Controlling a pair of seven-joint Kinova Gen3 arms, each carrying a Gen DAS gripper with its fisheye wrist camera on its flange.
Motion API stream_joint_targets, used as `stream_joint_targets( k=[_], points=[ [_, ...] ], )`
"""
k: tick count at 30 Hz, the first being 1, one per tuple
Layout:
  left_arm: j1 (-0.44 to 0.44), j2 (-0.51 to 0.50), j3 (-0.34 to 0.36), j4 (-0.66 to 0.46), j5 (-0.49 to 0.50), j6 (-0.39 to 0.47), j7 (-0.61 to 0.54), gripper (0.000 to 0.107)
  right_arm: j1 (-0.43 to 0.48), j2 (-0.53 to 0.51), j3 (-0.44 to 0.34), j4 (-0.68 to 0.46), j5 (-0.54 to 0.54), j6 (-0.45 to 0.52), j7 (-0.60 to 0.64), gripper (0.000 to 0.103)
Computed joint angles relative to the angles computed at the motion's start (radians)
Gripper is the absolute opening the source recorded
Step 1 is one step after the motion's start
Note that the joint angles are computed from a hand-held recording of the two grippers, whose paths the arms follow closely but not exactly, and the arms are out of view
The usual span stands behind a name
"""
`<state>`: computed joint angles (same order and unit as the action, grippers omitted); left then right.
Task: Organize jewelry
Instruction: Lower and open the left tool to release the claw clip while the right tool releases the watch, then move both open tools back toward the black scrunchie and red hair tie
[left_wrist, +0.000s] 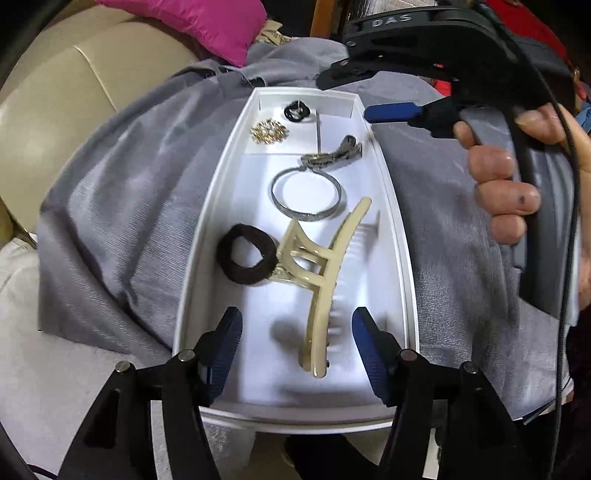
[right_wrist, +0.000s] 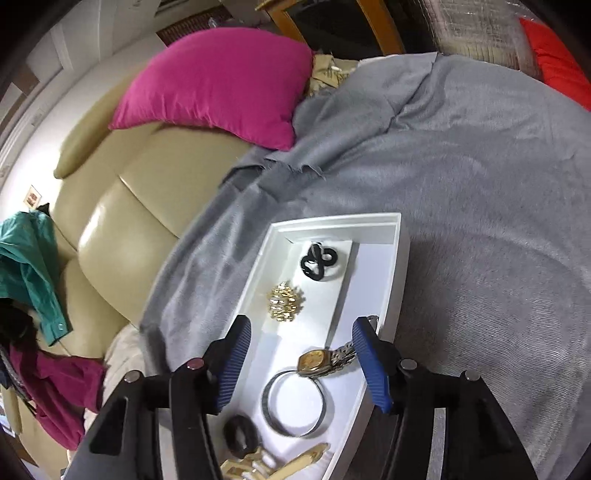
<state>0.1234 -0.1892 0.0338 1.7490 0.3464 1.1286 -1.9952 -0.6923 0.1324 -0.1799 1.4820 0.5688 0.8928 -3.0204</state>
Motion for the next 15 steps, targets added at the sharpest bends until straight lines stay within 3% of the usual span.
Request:
stream_joint_targets(
  k=[8,15],
  points=[
    [0.011,-0.064,0.04,-0.043,-0.072,0.009,0.081,0.064,-0.024,-0.105,-0.06,0.046,0.08,0.082,-0.089,0.061],
    [0.064,-0.131,0.147,-0.128,-0.183,0.009,0.194,0.073,0.004,-0.289,-0.218,0.151,0.156,0.274,-0.235,0.061]
  ],
)
